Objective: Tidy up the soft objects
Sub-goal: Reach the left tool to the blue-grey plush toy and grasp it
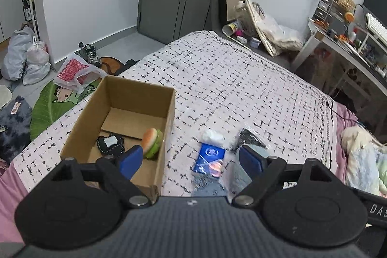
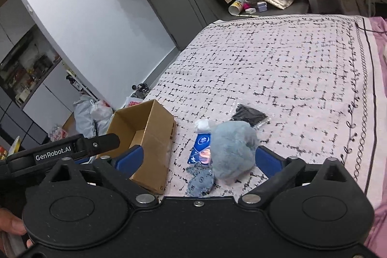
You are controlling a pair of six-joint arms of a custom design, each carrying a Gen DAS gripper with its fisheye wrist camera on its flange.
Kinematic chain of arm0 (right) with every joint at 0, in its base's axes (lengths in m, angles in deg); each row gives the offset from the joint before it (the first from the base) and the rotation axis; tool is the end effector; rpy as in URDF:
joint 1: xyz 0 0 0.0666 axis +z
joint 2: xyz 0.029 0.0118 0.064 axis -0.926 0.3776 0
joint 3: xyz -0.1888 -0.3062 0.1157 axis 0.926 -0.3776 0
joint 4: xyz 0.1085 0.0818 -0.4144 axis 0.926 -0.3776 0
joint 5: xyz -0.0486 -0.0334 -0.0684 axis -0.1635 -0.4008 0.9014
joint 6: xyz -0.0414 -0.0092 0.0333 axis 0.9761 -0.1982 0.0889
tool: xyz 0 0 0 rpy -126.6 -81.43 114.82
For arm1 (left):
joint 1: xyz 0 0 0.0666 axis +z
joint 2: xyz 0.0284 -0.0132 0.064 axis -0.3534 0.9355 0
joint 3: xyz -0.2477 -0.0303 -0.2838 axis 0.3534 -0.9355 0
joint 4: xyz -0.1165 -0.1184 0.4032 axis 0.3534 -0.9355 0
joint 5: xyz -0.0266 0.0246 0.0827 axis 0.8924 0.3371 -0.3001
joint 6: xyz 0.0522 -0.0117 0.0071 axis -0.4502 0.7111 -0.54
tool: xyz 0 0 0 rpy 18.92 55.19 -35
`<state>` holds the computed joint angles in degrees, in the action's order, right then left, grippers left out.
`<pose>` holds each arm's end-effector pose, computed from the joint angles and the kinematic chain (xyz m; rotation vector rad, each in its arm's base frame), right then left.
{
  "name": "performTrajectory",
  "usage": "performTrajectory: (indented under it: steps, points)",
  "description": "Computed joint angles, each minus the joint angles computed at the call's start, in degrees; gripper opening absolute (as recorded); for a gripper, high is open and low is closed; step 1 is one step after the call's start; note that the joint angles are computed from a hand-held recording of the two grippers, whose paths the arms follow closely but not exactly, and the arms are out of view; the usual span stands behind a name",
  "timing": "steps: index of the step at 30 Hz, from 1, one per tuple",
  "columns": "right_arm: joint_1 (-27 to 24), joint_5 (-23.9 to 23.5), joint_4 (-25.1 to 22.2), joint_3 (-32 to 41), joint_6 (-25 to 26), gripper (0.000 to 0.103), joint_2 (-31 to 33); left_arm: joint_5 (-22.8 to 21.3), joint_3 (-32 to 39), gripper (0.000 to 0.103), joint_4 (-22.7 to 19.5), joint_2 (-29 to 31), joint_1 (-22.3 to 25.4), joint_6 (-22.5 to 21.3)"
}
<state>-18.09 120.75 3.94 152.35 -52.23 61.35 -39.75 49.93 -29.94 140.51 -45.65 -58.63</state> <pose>0.2879 0.3019 0.5350 0.8995 2.0809 0.2242 0.4541 -0.2224 0.5699 0.6957 2.3287 -0.5132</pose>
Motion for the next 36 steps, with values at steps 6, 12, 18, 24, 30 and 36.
performTrajectory:
  steps: [6, 12, 18, 24, 30, 36]
  points:
    - [0.89, 0.70, -0.75, -1.45, -3.45, 0.103, -1.84, -2.65, -1.17, 0.086, -0.13, -1.70, -1.92, 0.14]
    - [1.88, -0.09, 0.14, -3.60, -4.02, 0.103, -3.98, -2.97, -3.22, 0.093, 0.89, -3.74, -3.72, -0.03]
    - [2.81, 0.67, -3.43, -5.23, -9.62, 0.103, -5.45, -4.87, -3.32, 0.098, 0.22, -3.88, -5.90, 1.46]
    - [2.07, 0.29, -1.86, -8.63, -11.99, 0.103, -8.05, -6.26, -4.12, 0.098, 1.03, -4.18, -7.55, 1.73]
    - [1.74, 1.05, -1.85, -10.60, -15.77, 0.103, -9.79, -7.39, -4.63, 0.098, 1.24, -3.42, -8.59, 4.50]
    - [1.23, 1.52, -2.82, -12.51, -20.30, 0.102, -11.53, -7.59, -5.78, 0.097, 2.75, -2.74, -9.82, 5.47]
